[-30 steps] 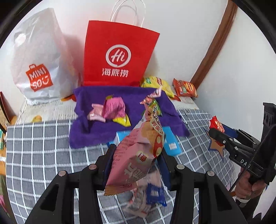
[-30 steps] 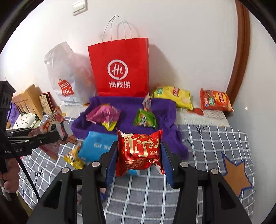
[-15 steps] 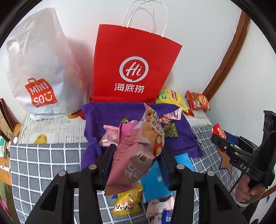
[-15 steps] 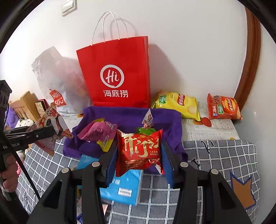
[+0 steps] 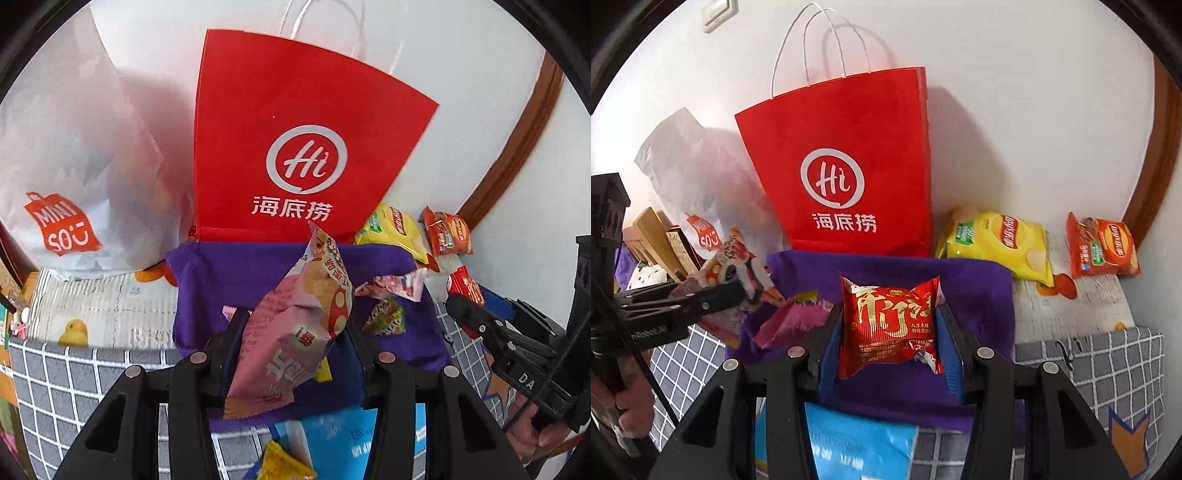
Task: Organize snacks
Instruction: 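Carry the pink chip bag and red candy over the purple towel with both tools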
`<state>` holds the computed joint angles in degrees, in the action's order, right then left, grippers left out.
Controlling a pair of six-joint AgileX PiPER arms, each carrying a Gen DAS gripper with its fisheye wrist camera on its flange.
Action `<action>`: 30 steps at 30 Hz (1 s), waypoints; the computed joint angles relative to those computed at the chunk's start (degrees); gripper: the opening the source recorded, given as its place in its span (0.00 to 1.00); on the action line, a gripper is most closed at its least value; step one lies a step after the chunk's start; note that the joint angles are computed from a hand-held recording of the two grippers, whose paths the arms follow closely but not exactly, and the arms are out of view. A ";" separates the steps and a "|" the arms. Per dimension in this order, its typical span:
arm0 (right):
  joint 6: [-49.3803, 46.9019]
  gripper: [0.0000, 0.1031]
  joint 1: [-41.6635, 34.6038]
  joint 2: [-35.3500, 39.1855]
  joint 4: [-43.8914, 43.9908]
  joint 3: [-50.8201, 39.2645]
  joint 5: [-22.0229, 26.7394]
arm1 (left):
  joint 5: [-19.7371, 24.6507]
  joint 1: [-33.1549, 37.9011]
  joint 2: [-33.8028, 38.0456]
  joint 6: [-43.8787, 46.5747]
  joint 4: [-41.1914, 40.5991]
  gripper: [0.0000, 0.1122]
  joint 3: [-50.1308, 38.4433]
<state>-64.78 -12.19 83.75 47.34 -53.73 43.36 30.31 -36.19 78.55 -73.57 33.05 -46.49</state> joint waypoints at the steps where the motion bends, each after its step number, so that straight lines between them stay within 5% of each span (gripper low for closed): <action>1: 0.01 0.46 0.55 0.60 0.03 -0.30 -0.36 | -0.58 0.63 0.45 0.56 -0.37 0.40 0.06; 14: 3.22 0.46 8.47 9.55 -4.56 -3.19 -6.93 | -6.00 7.21 6.20 8.26 -5.75 0.40 0.63; 30: 1.60 0.46 7.46 13.05 -4.28 -4.68 -8.07 | -12.80 9.79 7.40 15.97 -13.33 0.40 2.21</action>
